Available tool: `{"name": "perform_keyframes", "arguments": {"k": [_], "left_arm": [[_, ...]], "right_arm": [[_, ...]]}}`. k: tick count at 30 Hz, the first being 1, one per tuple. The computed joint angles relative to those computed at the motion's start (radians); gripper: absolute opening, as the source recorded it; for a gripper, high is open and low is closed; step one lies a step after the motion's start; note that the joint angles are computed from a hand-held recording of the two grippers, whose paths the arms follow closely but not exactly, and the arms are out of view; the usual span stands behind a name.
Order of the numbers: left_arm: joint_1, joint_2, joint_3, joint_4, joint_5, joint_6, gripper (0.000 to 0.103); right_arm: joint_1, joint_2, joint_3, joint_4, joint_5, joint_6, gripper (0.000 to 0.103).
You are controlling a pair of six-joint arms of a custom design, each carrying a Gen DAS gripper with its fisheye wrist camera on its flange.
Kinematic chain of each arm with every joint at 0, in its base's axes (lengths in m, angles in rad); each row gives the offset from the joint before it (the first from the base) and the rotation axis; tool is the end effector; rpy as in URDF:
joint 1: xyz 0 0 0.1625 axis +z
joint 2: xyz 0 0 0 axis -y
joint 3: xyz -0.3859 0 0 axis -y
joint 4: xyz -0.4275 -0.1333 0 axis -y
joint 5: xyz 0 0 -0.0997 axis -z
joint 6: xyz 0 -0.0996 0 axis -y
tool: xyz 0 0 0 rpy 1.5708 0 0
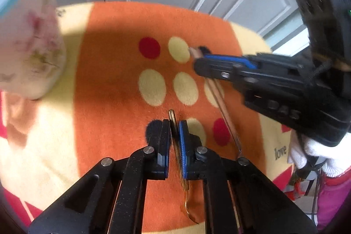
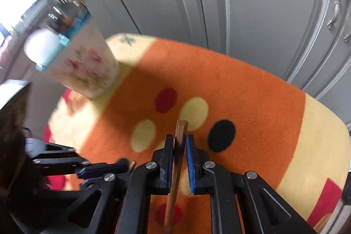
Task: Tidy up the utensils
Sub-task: 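Lift the gold fork with the left tool while the right tool lifts the wooden-handled fork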
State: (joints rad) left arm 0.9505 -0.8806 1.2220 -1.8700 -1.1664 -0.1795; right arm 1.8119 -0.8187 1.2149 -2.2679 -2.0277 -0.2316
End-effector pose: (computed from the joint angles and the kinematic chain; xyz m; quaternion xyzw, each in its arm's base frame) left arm -0.2923 -0.7059 0.2213 0.2183 0.9548 -0.0591 0.1930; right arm 0.2730 -0.7358 0.2235 0.1925 -0.9442 0.1471 0.2232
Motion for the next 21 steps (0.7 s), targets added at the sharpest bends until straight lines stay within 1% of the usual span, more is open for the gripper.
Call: {"name": "perform_keyframes", "arguments": {"k": [4,10,14,21], "left_arm": [[-0.015,-0.059,0.043,-0.045,-0.004,0.024,0.006],[-0.042,-0.121,0.092,-0.103,-0.012,0.048,0.005],[-0.06,-0.153,0.112,-0.126,-0.013,0.075,0.005],[-0.08,-0.187,0.13,-0.161,0.004,0.094,0.005]], "right_arm": [[0.02,-0.08,0.082,-0.075,0.06,-0.013,0.01],[0.063,-0.171,0.177,-0.135,0.076,-0.039,0.01],[0.095,-0.213,0.227,-0.166,0.058,-0.073,0.01],[0.127,-0.255,0.288,-0.229,0.036,-0.09,0.01]]}}
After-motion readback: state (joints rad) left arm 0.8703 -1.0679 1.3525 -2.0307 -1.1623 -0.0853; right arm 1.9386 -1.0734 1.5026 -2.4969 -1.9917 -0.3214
